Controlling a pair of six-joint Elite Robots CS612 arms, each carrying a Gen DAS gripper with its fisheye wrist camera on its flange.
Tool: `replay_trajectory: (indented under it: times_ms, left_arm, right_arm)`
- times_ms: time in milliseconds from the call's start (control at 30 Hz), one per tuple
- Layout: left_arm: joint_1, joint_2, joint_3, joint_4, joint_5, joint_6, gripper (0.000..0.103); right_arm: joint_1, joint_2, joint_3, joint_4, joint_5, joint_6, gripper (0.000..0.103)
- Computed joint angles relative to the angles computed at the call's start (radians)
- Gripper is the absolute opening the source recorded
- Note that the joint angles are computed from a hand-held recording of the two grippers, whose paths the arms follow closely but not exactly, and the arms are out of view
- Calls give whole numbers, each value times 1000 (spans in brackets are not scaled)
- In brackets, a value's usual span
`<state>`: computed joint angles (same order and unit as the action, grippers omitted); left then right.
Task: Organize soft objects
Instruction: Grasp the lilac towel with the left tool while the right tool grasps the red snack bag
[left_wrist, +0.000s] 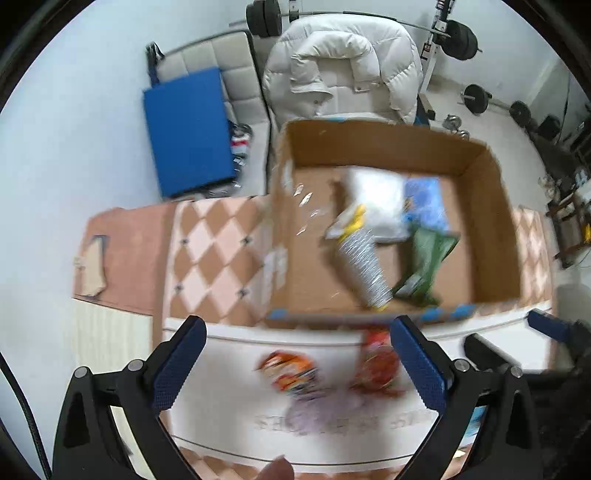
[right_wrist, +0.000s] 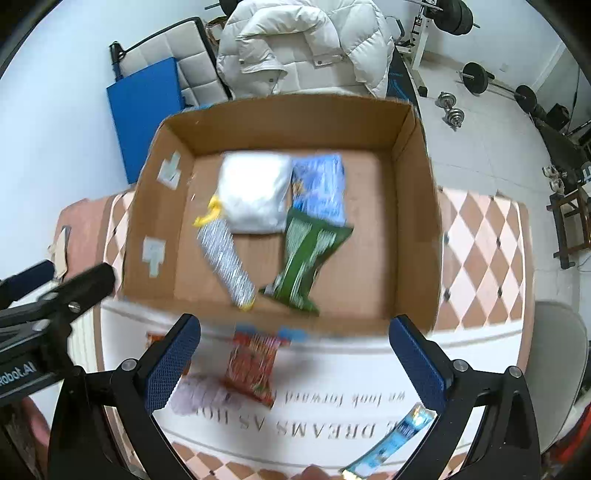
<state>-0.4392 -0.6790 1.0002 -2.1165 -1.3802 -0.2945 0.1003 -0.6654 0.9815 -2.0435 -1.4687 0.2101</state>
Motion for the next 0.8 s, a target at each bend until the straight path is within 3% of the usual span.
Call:
replay_trajectory:
  times_ms: [67,167,333,500,533,567,600,700,800]
  left_arm:
    - [-11,-44,116,-50,108,24,102]
    - [-18,-68,220,-64,192,54,102]
    - [-12,-80,305,-71,187,95,102]
    - [-36,-88,362,-176,216,274,102]
    - [-43,-87,367,-195,220,320,102]
    - [-49,-86,369,-207,223,357,102]
    - [-55,-83,368,-218,218,407,102]
    - [-71,-65,353,-221,198,518,102]
    - [-86,-35,323,-194,186,610,102]
  right_arm:
    - [4,-26,57,-9,6,5,103]
    - [6,-32,121,-8,68,52,103]
    - [20,42,77,52,118,99,98]
    - [41,125,-3,96,108,129,86]
    - [43,135,-11,102,104,126,82]
    - [46,144,-21,117,94,119,71]
    - [49,147,-23,129,72,107,62]
    - [47,126,15,121,65,69,52]
    - [35,91,71,136,45,36,50]
